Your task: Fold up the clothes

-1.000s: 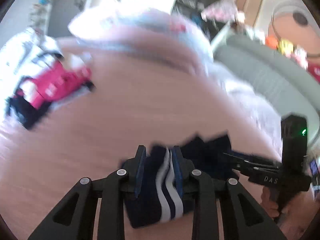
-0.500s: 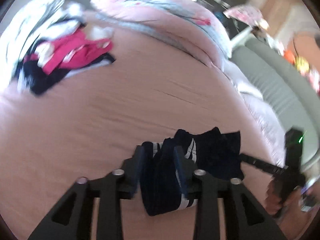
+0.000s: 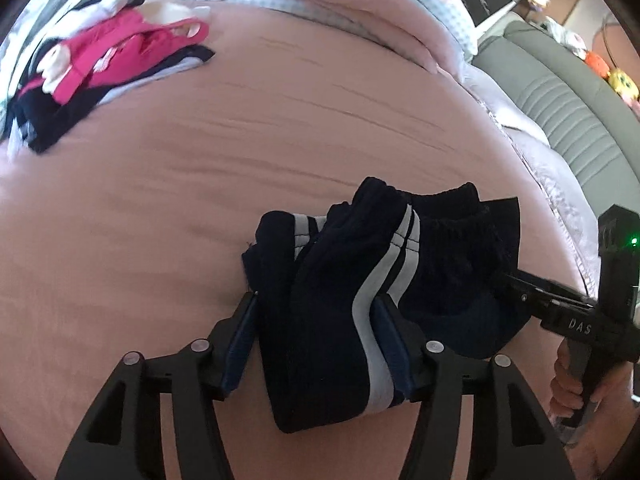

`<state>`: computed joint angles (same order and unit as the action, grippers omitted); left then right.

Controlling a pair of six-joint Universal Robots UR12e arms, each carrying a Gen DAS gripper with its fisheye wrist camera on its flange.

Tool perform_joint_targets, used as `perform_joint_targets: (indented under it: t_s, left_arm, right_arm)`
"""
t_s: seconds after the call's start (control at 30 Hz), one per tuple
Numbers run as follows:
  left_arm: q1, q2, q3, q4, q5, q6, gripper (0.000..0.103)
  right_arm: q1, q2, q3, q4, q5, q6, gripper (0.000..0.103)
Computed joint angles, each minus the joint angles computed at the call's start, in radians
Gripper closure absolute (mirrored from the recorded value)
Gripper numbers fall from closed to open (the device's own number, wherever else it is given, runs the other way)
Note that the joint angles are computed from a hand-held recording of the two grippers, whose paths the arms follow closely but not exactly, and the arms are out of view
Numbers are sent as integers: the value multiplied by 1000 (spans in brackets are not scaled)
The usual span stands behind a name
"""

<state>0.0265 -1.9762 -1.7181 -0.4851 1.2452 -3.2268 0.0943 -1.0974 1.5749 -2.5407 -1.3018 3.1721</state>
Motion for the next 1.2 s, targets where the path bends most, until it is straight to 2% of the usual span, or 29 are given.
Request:
perform_joint_targets:
  t_s: [0.03, 0.07, 0.1, 0.13, 0.23, 0.27, 0.33, 0.4, 0.5, 0.63, 0.73, 0.9, 1.03, 1.13, 1.2]
  left_arm:
    - [3, -4, 1, 3, -23, -3, 70]
    - [5, -6, 1, 7, -42, -7, 76]
    - [6, -5, 0, 10, -56, -15, 80]
    - [6, -5, 1, 13, -64, -23, 84]
    - [2, 4, 6, 8, -69, -46, 87]
    - [-2, 8, 12, 6, -75, -41, 88]
    - [-23, 8, 43, -18, -69, 12, 88]
    - [-48, -5, 94, -44, -67, 62, 88]
    - [-80, -57, 198, -74, -121, 69, 88]
    - [-138, -182, 387, -106, -183, 36, 88]
    - [-189, -284, 541, -135, -192, 2, 88]
    - [-256, -488, 878, -215, -183, -68, 88]
    - [-283, -584, 1035, -269, -157, -69, 88]
    - [-293, -673, 1177, -362, -146, -70, 88]
    - [-302, -718, 1256, -443, -117, -33, 85]
  right_arm:
    - [-1, -5, 0, 14, 19, -29, 43]
    - [-6, -8, -1, 34, 70, -55, 49]
    - [-9, -10, 0, 45, 106, -68, 58]
    - [-8, -12, 4, 40, 111, -71, 67]
    - [-8, -26, 25, 4, 109, -58, 85]
    - [-11, -33, 30, -3, 117, -46, 86]
    - [-8, -33, 16, -11, 115, -40, 87]
    - [-14, -44, 2, -20, 94, -73, 87]
    - [-51, -57, -32, 25, 78, -79, 87]
    - [-111, -27, -128, 118, 38, -70, 87]
    - [-161, 5, -196, 165, 8, -67, 87]
    - [-224, 80, -312, 165, -88, -93, 87]
    - [-265, 151, -380, 145, -109, -78, 87]
    - [-287, 208, -427, 153, -102, -77, 86]
    - [-295, 245, -458, 173, -108, -79, 86]
